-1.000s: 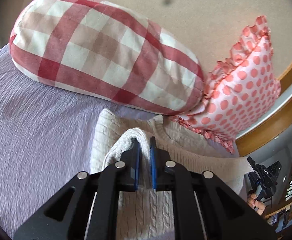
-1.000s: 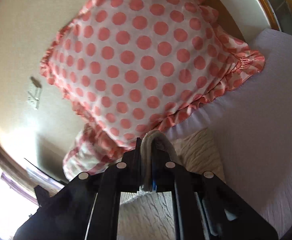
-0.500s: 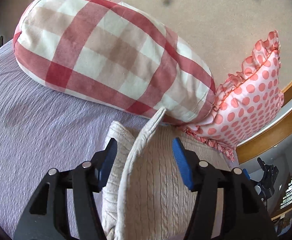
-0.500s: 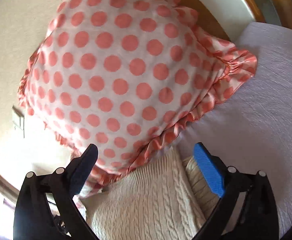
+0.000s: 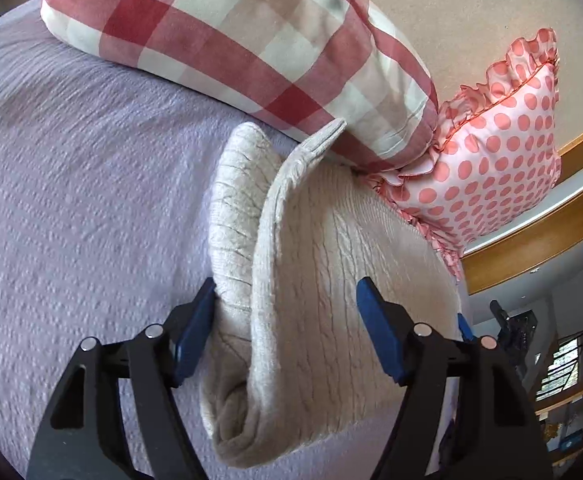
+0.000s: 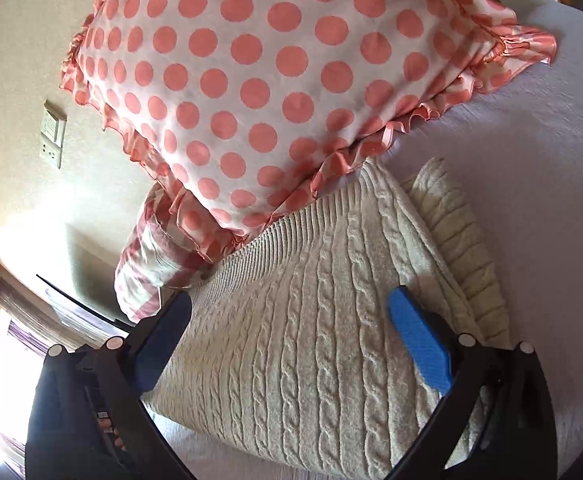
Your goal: Fold small clothes
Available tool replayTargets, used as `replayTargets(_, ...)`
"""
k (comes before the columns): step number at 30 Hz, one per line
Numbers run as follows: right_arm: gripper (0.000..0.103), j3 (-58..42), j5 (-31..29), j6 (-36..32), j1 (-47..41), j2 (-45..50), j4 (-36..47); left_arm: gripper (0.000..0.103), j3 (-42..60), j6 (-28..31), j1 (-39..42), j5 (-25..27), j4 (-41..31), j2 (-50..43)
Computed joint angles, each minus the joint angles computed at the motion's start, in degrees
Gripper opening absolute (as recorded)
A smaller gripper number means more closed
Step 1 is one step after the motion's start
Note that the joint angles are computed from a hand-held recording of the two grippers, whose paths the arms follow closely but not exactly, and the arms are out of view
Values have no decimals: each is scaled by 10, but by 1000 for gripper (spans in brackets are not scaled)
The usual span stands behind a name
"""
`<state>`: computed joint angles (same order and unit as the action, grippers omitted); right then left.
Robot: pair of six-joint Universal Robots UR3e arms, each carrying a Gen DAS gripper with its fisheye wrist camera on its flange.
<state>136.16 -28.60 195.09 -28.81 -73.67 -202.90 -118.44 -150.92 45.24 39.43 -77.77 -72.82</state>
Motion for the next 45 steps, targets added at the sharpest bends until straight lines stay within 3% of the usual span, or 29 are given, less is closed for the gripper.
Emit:
replayTargets(1, 101, 6, 10, 6, -7, 3, -13, 50, 0, -2, 1, -10, -4, -12)
replayTargets(2, 101, 5, 13, 16, -9, 9, -23, 31, 2, -7, 3, -23, -12, -29)
replayTargets(3, 101, 10, 23, 10, -18, 6, -18, 21, 5, -9, 12, -39, -28, -48)
replayTargets(5, 101, 11, 36, 25, -23, 14, -38, 17, 8, 0, 30, -76, -66, -77)
replayTargets(10, 101, 22, 82, 83, -55, 45, -119, 14, 65, -47, -9, -103, -86, -17)
replayTargets(12, 101, 22, 93, 108, -70, 55, -147, 14, 115, -128, -73, -114, -26, -15)
replayTargets(14, 101, 24, 105, 133, -89, 60, -172, 14, 175, -243, -168, -105, 89, -47)
replayTargets(17, 101, 39, 110, 147, -123, 57, -193, 14, 304, -410, -348, -57, 265, -179)
replayTargets(19, 101, 54, 93, 132, -141, 43, -187, 15, 414, -485, -465, -5, 341, -298)
replayTargets(22, 101, 69, 63, 77, -158, 23, -144, 21, 594, -556, -587, 54, 350, -478)
replayTargets(25, 101, 79, 53, 34, -182, 23, -112, 20, 700, -594, -626, 3, 351, -594)
replayTargets(27, 101, 80, 90, 41, -206, 47, -123, 21, 650, -569, -621, -12, 377, -562)
replayTargets(28, 101, 79, 105, 36, -213, 50, -119, 26, 608, -543, -614, -7, 389, -527)
replayTargets(32, 98, 93, 112, -115, -211, -93, 99, 46, 433, -404, -563, 34, 371, -357)
replayTargets(34, 92, 83, 87, -164, -192, -163, 201, 47, 378, -326, -549, 81, 329, -289)
replayTargets(36, 86, 53, 64, -177, -158, -177, 232, 47, 314, -263, -546, 118, 325, -238)
replayTargets(41, 58, -103, -134, -180, -9, -132, 363, 50, 225, -188, -591, 192, 383, -221)
replayTargets(42, 50, -128, -161, -186, 14, -114, 380, 50, 218, -179, -600, 210, 389, -226)
replayTargets(43, 26, -142, -201, -180, 38, -98, 364, 50, 217, -173, -611, 228, 388, -237)
replayTargets(44, 13, -144, -231, -169, 51, -86, 330, 50, 222, -165, -616, 236, 372, -248)
replayTargets(45, 11, -148, -242, -151, 52, -74, 303, 50, 223, -158, -617, 238, 353, -257)
